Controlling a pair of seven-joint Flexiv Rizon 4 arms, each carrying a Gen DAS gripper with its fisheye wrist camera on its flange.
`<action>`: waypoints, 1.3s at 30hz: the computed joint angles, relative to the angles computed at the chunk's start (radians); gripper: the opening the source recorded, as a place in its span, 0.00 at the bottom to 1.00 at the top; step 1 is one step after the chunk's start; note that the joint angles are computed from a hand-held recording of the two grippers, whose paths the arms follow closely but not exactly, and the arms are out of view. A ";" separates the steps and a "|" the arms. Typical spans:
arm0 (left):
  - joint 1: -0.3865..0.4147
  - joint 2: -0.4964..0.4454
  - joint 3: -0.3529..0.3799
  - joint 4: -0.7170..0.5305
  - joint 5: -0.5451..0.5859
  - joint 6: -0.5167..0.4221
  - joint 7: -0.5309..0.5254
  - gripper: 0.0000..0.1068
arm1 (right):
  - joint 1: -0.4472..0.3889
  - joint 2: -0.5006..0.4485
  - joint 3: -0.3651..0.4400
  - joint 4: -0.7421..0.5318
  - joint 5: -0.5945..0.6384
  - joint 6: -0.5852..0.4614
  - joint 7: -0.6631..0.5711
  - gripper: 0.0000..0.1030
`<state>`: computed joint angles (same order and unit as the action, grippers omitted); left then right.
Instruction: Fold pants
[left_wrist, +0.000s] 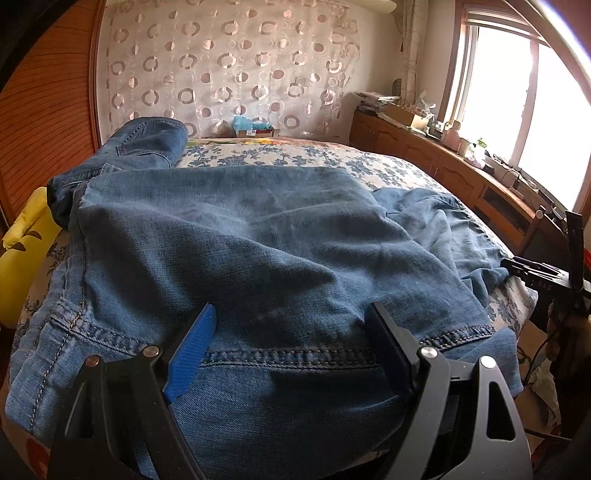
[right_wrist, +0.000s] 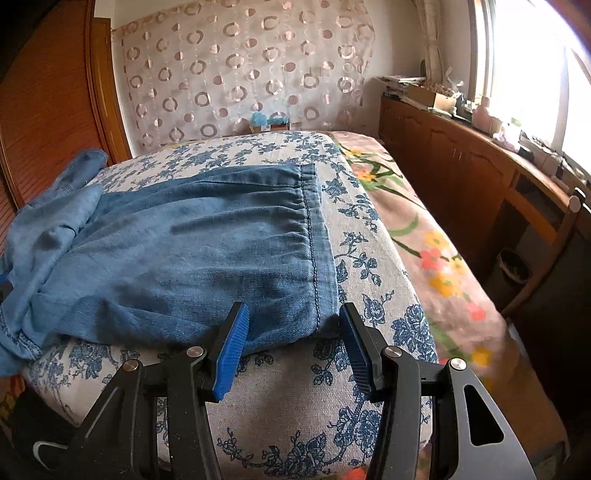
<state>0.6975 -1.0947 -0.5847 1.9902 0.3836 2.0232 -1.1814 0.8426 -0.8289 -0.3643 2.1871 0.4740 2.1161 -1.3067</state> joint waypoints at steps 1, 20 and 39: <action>0.000 -0.001 0.000 0.000 0.000 0.000 0.000 0.78 | -0.003 0.002 0.001 0.000 -0.002 -0.002 0.000 0.51; 0.080 0.036 -0.065 0.065 0.010 -0.023 0.017 0.78 | -0.237 0.150 0.263 0.022 -0.189 0.175 -0.120 0.08; 0.232 0.080 -0.138 0.143 0.107 0.026 -0.019 0.78 | -0.198 0.222 0.408 -0.157 -0.421 0.052 -0.279 0.21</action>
<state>0.9298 -1.0151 -0.7227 2.1333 0.4901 2.0495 -1.2004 0.6444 -0.6069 0.0439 2.0297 0.0529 2.1685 -1.5860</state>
